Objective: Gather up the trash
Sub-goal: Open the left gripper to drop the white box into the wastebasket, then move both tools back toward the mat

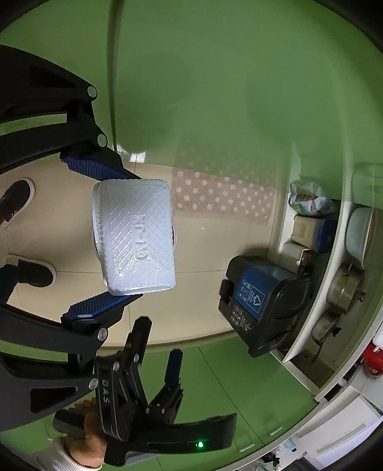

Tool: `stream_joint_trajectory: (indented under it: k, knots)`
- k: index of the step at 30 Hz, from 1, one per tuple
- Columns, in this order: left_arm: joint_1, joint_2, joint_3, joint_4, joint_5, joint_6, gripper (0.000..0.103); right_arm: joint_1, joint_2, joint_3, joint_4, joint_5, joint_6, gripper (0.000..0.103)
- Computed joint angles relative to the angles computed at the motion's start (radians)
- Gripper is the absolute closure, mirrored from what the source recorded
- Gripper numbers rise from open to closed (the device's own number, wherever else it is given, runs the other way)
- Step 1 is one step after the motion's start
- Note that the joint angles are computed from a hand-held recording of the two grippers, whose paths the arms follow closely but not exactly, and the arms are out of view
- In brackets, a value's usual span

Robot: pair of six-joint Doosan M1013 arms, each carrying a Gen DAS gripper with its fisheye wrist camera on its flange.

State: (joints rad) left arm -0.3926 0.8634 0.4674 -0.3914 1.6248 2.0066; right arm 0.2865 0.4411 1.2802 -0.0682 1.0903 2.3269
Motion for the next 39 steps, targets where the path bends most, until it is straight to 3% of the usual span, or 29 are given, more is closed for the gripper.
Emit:
stream_joint_trajectory:
  k: [7, 15, 18, 19, 20, 33, 39]
  knots:
    - [-0.017, 0.022, -0.026, 0.004, 0.027, 0.011, 0.037, -0.004, -0.02, 0.007, -0.043, 0.085, 0.069, 0.005]
    - [-0.042, 0.042, -0.036, 0.003, 0.048, 0.025, 0.036, -0.004, -0.066, 0.041, -0.069, 0.085, 0.119, 0.005]
    - [-0.049, 0.048, -0.041, -0.001, 0.033, 0.027, 0.024, -0.007, -0.084, 0.066, -0.069, 0.085, 0.139, 0.005]
    - [-0.051, 0.049, -0.042, -0.004, 0.026, 0.026, 0.01, -0.008, -0.089, 0.073, -0.069, 0.083, 0.146, 0.005]
    - [-0.054, 0.044, -0.029, 0.0, 0.004, 0.03, 0.007, -0.009, -0.093, 0.079, -0.071, 0.084, 0.153, 0.005]
    - [-0.061, 0.042, -0.045, 0.068, 0.035, 0.006, 0.007, -0.001, -0.111, 0.09, -0.069, 0.085, 0.177, 0.005]
    - [-0.049, 0.001, -0.047, 0.057, 0.056, 0.001, 0.007, 0.028, -0.122, 0.028, -0.081, 0.139, 0.176, 0.005]
